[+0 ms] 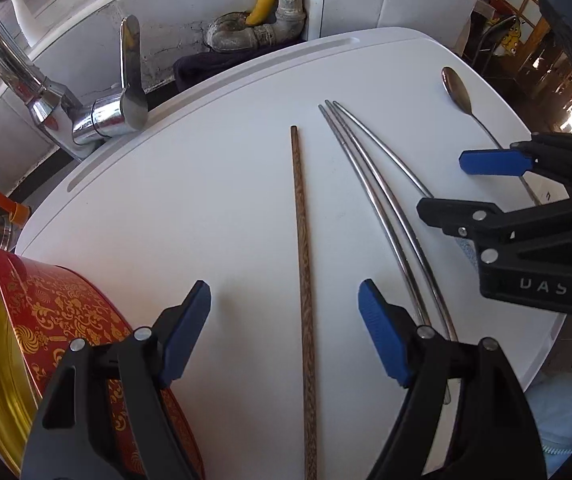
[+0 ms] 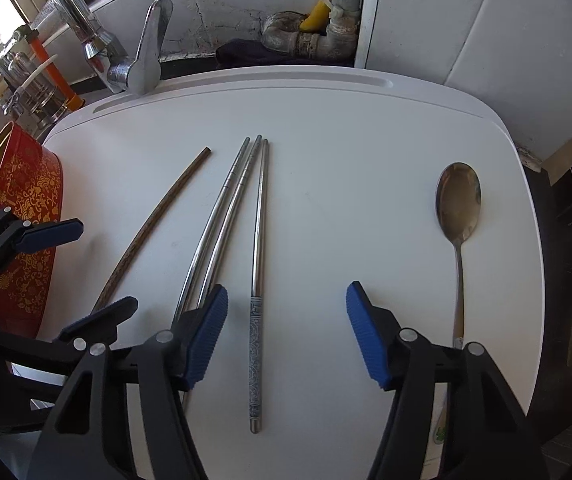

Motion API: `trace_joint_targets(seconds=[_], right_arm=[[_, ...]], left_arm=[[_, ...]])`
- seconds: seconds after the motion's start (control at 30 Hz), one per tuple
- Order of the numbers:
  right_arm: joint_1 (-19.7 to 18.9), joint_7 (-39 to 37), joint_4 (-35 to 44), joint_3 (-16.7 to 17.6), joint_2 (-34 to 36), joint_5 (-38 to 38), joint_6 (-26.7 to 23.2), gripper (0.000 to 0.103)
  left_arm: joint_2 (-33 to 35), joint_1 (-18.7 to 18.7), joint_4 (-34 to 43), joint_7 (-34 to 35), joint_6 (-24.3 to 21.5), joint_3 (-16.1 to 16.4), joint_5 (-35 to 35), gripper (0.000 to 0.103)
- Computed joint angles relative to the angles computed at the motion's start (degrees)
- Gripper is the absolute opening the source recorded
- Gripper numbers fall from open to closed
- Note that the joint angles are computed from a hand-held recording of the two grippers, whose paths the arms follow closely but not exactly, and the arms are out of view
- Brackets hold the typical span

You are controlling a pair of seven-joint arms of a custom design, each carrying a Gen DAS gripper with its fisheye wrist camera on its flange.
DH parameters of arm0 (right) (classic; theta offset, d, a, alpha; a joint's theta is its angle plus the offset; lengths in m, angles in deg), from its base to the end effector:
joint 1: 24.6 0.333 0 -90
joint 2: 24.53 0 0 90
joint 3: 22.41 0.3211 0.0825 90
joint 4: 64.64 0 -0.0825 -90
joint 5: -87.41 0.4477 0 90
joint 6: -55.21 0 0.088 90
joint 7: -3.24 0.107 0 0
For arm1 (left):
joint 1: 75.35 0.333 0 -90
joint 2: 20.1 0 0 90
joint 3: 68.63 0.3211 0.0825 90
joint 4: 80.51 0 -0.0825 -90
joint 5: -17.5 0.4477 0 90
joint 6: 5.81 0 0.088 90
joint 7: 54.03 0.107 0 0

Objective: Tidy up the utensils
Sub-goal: 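Close the left gripper on a wooden chopstick while the right gripper closes on a patterned steel chopstick, then lift and carry both chopsticks with both grippers over the tin bowl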

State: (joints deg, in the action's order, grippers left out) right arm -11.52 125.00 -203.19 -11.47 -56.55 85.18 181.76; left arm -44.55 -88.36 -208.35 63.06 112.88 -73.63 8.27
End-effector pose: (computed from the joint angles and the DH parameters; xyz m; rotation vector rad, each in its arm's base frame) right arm 0.4307 0.1971 0.5256 -1.8756 2.1333 -0.3344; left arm 0.4817 -0.1696 0.5555 -1.2253 2.7250 -0.3903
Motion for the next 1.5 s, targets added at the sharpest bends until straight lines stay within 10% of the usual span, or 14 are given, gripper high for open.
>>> trace_joint_targets(seconds=[0.1,0.13,0.2,0.6,1.5], right_arm=[[0.31,-0.66,-1.59,-0.07,-1.81,-0.32,0.73,0.007],[0.25,-0.46,-1.74,-0.15,-2.23,0.04,0.1,0.006],[-0.53,1.27,-2.12,0.18,-3.3,0.11,-1.46,0.006],[-0.09,4.49,-4.85,1.35,-13.42,2.51,-0.23,0.006],[7.3,-4.95,16.96,6.12,5.1,0.88,11.08,0.006]], left_arm=[[-1.47,-0.04,-1.94,-0.4,1.85,0.91,-2.86,0.055],[-2.18,0.04,-2.65,-0.53,3.05,0.91,-2.87,0.024],[-1.18,-0.07,-0.87,-1.49,-0.44,2.08,-5.04,0.005],[-9.62,-0.23,-2.13,-0.49,-3.68,5.82,-12.78,0.005],[-25.61,6.13,-2.55,-2.62,2.14,17.74,-14.13,0.006]])
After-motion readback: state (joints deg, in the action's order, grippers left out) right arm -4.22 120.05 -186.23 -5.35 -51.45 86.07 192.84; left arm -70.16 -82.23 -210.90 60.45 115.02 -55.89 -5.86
